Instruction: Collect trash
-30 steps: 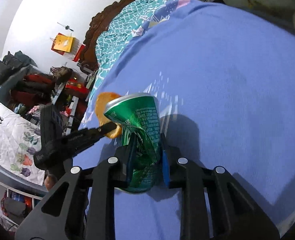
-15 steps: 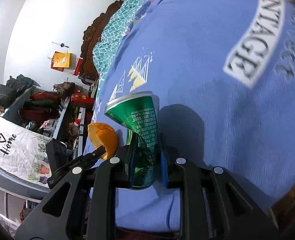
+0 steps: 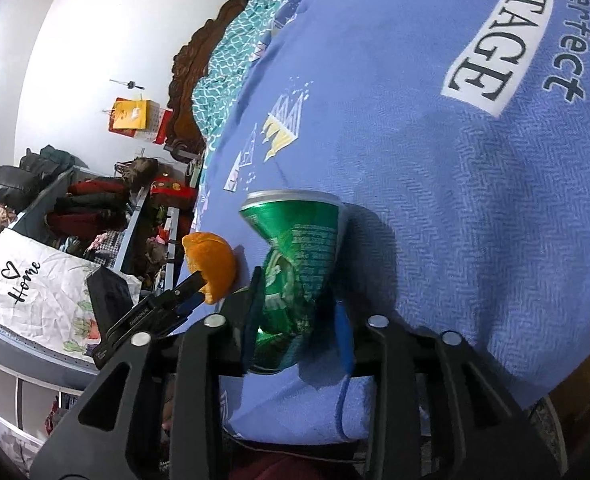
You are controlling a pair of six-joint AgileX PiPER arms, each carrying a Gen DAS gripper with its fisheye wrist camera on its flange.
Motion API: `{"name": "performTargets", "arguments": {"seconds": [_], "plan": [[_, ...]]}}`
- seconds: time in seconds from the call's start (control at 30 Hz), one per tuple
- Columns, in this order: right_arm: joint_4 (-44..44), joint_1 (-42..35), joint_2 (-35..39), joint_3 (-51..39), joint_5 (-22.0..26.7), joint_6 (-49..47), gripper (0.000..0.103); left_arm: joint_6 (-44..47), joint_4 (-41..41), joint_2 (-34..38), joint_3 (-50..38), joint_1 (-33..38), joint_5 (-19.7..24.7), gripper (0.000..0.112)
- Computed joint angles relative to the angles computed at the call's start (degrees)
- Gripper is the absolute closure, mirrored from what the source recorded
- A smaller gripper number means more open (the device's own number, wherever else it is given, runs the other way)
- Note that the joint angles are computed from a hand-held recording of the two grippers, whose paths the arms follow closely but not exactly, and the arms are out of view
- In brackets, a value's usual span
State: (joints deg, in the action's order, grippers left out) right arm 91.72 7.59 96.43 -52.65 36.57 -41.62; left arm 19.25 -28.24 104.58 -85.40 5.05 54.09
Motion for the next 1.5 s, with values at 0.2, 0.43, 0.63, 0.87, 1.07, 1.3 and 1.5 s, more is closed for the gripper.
{"name": "performTargets", "arguments": {"seconds": [0.2,0.43,0.63,0.87,1.07,1.3,1.5], "plan": [[-0.2,0.41,-0.41,-0.08,-0.6,-1.02,0.056,-0.69,0.78,1.03,-1.13,-1.09,0.46,0.055],[-1.26,1.32,-0.72,-0.51,-1.63,-0.92,0.056,-2.67,5.0,0.8,0.19,-3.52,-1.76,0.055],[-3.12,2.4,-1.07,-1.02,-3.25,0.55,0.056,-6.55,11.22,-0.97,2.91,-5.25,-6.18,0.055],[-6.86,4.23,-1.37,-2.18,-5.97,5.08,0.056,-8.6,14.75,-2.78,6.06,-5.25,-9.62,0.055],[-10.59,5.7,-1.4,-3.36,-7.8,9.1,0.056,-9.99,17.25,-3.72,7.73,-5.99,-11.73,0.055],[-14.2,6.32,-0.95,-4.66,-8.69,12.19,0.056,-10.63,18.31,-4.0,8.31,-6.45,-12.59,0.055],[-18.17,7.37,-0.48,-6.15,-9.55,15.63,0.056,-11.16,18.97,-4.23,8.74,-6.81,-13.13,0.054]]}}
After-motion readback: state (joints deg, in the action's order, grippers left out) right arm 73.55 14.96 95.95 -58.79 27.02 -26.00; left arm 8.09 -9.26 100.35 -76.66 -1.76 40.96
